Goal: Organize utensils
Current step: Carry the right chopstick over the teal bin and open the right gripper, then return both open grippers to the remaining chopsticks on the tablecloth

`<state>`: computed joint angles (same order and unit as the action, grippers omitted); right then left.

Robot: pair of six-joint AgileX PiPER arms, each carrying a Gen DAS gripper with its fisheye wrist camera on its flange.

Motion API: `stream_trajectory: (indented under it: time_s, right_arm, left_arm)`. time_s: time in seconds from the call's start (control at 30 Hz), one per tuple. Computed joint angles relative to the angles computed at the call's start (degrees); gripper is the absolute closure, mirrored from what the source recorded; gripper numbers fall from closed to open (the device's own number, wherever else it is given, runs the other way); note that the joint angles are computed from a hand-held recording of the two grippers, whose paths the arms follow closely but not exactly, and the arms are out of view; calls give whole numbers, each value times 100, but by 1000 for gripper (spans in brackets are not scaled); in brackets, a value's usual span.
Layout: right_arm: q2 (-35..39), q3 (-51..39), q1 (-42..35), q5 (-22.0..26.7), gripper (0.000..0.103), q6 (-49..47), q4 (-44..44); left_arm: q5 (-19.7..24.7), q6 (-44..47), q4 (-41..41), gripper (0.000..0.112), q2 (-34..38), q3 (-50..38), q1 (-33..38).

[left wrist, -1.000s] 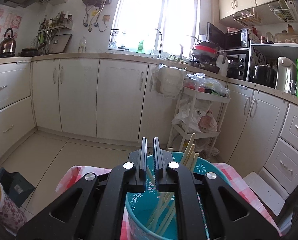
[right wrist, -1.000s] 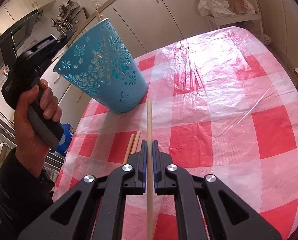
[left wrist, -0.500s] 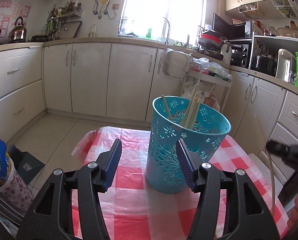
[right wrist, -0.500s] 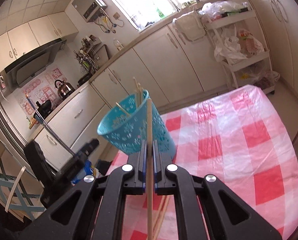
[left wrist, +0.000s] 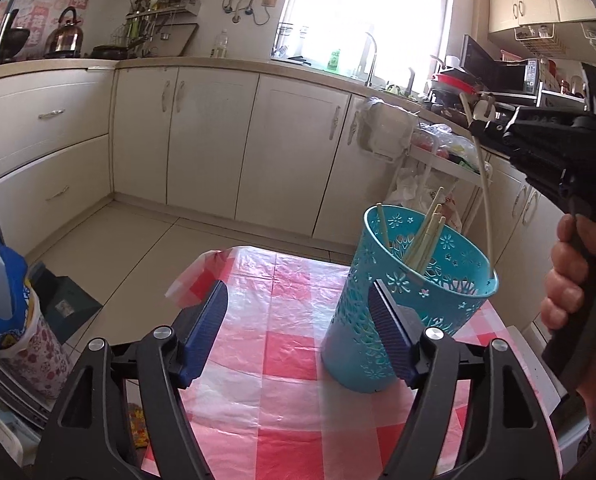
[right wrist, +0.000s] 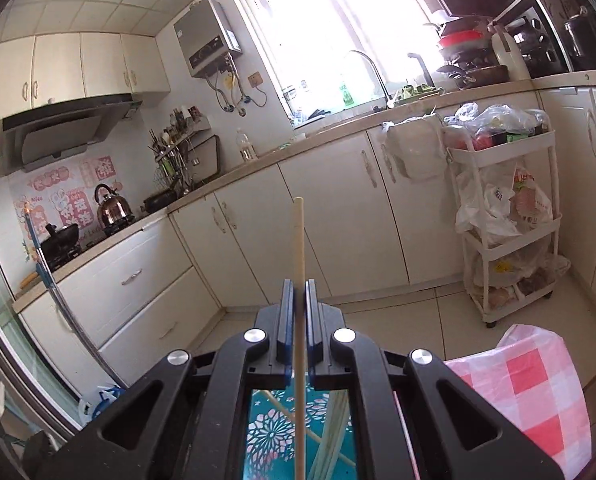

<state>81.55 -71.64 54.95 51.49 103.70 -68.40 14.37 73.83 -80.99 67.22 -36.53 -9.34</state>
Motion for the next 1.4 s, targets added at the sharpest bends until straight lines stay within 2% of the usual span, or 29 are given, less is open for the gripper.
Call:
stream_trajectory:
  time_s: [0.07,0.33,0.47,0.73,0.8,0.87,0.9,0.97,1.03,1.1,1.2,1.23,1.4]
  right_arm:
    - [224,-166,-249,-203,97,-331,397]
    - [564,-334,-363,-284,97,-1028,1119]
    - [471,-235,-248,-248,97,-1114,1254]
    - [-234,360,257,184,96,-659,1010]
    - [-474,637,516,387,94,-379,934]
    - [-679,925,900,713,74,-43,900]
    - [-762,1076,1160,932,71,176,876]
    - [-841,1333,1681,1254,70,501,982]
    - [-761,1578,2200,1432,70,771,1311]
    - [-605,1810,2552,1268,70,981,1680]
    - [-225,1979,2935,1004,73,1205,2103]
    - [-89,1975,3018,992,76,1210,2211]
    - [355,1967,3113,894,77,1269,2493]
  left_arm:
    - [19,-259,279,42,20,-52,30]
    - [160,-570,704,39,-22,-109,92]
    - [144,-818,961,39,23,-122,52]
    - [80,-1335,1515,37,104,-150,-68]
    - [-4,-1659,1843,37,142,-163,-156]
    - [-25,-2056,2251,36,180,-199,-236]
    - [-19,-2162,2381,36,189,-208,-266]
    - [-39,-2317,2590,36,190,-199,-324]
    - [-53,-2854,3200,35,245,-235,-447]
    - [-108,-3438,3831,35,301,-239,-587]
    - [-145,-3606,3996,35,314,-202,-678]
    - [-169,-3707,4094,35,316,-193,-708]
    - [-143,-3961,4322,35,362,-200,-741]
